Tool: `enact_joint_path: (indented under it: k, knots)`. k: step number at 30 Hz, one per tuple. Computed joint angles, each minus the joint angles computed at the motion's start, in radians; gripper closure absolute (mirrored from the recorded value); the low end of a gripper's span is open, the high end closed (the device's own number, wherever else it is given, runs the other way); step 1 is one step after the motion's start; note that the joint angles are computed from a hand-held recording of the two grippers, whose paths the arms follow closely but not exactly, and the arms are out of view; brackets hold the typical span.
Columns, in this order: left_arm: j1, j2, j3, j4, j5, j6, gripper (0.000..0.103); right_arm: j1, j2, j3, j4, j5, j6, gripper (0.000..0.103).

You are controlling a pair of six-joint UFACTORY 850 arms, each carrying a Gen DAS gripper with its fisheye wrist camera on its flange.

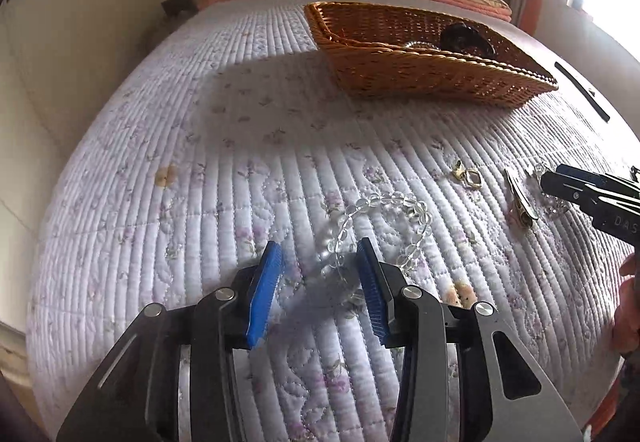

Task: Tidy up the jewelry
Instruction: 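Close the left tool firmly on the bracelet while the right tool lifts the keys, then carry the bracelet and keys into the wicker basket and open both tools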

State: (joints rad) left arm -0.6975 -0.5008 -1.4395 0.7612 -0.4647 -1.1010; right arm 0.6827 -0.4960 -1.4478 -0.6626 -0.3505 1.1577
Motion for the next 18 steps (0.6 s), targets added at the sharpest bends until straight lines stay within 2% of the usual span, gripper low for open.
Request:
enact_joint_path:
  k: [2,3,4,5,8,9,11,15,18]
  knots:
    - [-0.010,-0.006,-0.008,0.024,-0.017,-0.011,0.071,0.013,-0.025,-0.032,-0.030,-0.046,-0.003,0.057]
    - [-0.013,-0.007,-0.007,0.034,-0.015,-0.016,0.081,0.021,-0.030,-0.039,-0.039,-0.060,-0.011,0.067]
    - [-0.020,-0.010,-0.010,0.059,-0.022,-0.033,0.097,0.034,-0.043,-0.056,-0.061,-0.095,-0.009,0.077]
    - [-0.029,-0.013,-0.013,0.092,-0.039,-0.055,0.097,0.044,-0.049,-0.064,-0.090,-0.124,0.007,0.085]
    - [-0.059,-0.018,-0.013,0.216,-0.101,-0.147,0.097,0.049,-0.022,-0.026,-0.160,-0.097,0.088,0.089]
    - [-0.060,-0.006,0.000,0.239,-0.082,-0.177,0.097,0.045,-0.004,-0.002,-0.180,-0.064,0.124,0.095]
    - [-0.056,0.029,0.035,0.298,-0.025,-0.257,0.097,0.032,0.043,0.055,-0.193,0.003,0.176,0.095]
    - [-0.046,0.088,0.081,0.448,0.093,-0.419,0.097,0.021,0.107,0.113,-0.255,0.044,0.267,0.095]
    - [-0.046,0.122,0.101,0.589,0.147,-0.556,0.097,0.023,0.131,0.122,-0.327,0.049,0.331,0.095]
